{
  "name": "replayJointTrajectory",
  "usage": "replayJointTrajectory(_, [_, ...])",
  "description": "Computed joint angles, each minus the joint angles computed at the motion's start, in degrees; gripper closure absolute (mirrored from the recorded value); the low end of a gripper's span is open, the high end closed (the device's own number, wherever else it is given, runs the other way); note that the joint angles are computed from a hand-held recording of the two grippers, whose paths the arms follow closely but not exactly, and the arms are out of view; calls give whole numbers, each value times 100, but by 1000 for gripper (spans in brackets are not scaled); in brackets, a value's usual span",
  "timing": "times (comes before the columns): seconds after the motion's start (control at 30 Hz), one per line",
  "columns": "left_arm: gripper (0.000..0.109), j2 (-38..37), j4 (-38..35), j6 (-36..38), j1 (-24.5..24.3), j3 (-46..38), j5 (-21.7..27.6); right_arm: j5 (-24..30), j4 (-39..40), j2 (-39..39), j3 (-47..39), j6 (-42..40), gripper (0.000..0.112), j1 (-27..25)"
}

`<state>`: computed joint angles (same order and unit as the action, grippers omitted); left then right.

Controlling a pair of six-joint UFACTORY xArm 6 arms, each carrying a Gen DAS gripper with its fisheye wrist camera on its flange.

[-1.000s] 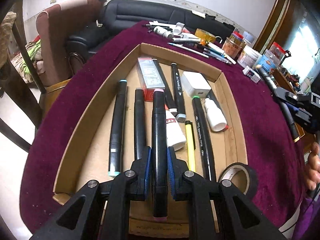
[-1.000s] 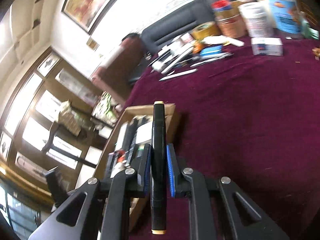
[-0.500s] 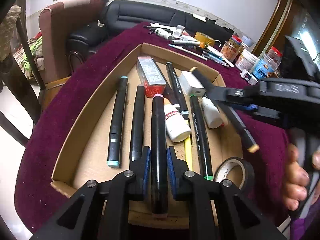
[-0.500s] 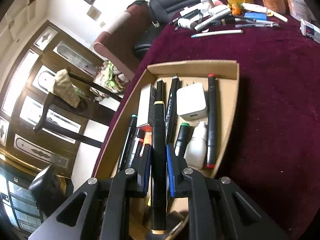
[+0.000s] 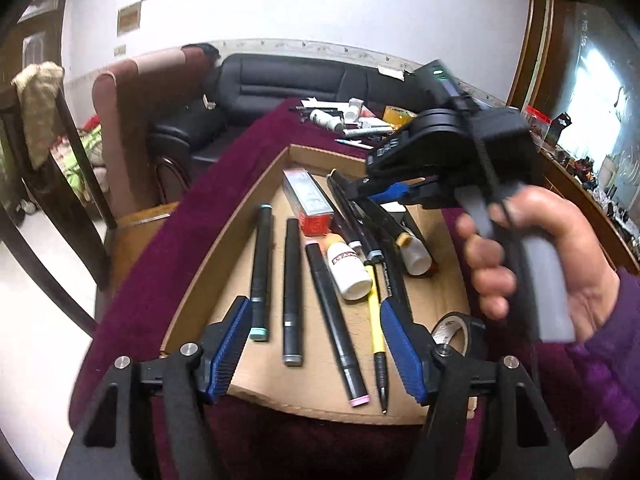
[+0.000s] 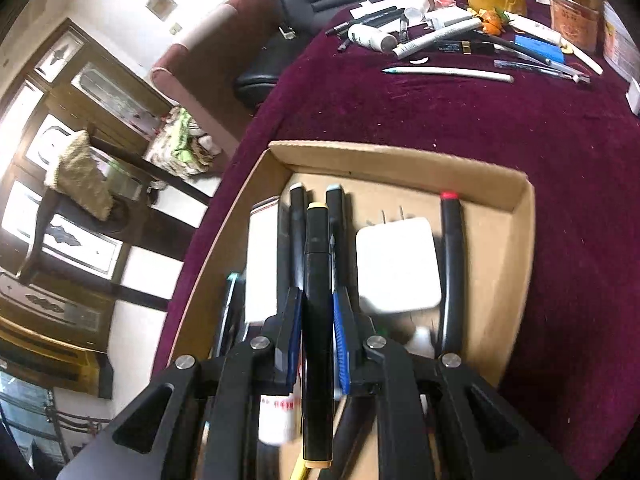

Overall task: Organize rigid objects
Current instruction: 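Carry the pink-ended marker into the tray and open the left tool while the right tool carries its marker, then release the gold-ended marker into the tray with the right tool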

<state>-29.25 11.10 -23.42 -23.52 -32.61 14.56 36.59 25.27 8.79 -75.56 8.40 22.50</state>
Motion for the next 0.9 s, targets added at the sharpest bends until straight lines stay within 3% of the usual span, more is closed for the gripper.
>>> replayJointTrajectory(0.27, [32, -31, 1, -10, 182, 87, -120, 33, -1310, 562, -682, 716, 98, 158])
replayJointTrajectory(0.43, [32, 77, -29, -44, 223, 17, -21, -56, -1425, 646, -735, 659, 96, 208])
replayJointTrajectory(0.5, [32, 94, 72, -131, 226, -10, 15, -185, -1435, 588, -655, 699, 74, 207])
replayJointTrajectory(0.57, [32, 84, 225, -256, 227, -32, 60, -376, -1464, 490, -540, 721, 59, 210])
replayJointTrajectory(0.73, [32, 12, 1314, -1197, 219, -122, 211, -586, -1599, 48, -177, 692, 59, 207])
replayJointTrajectory(0.9, [23, -187, 2732, -2531, 152, -191, 437, -1054, -1519, -824, 785, 481, 58, 165])
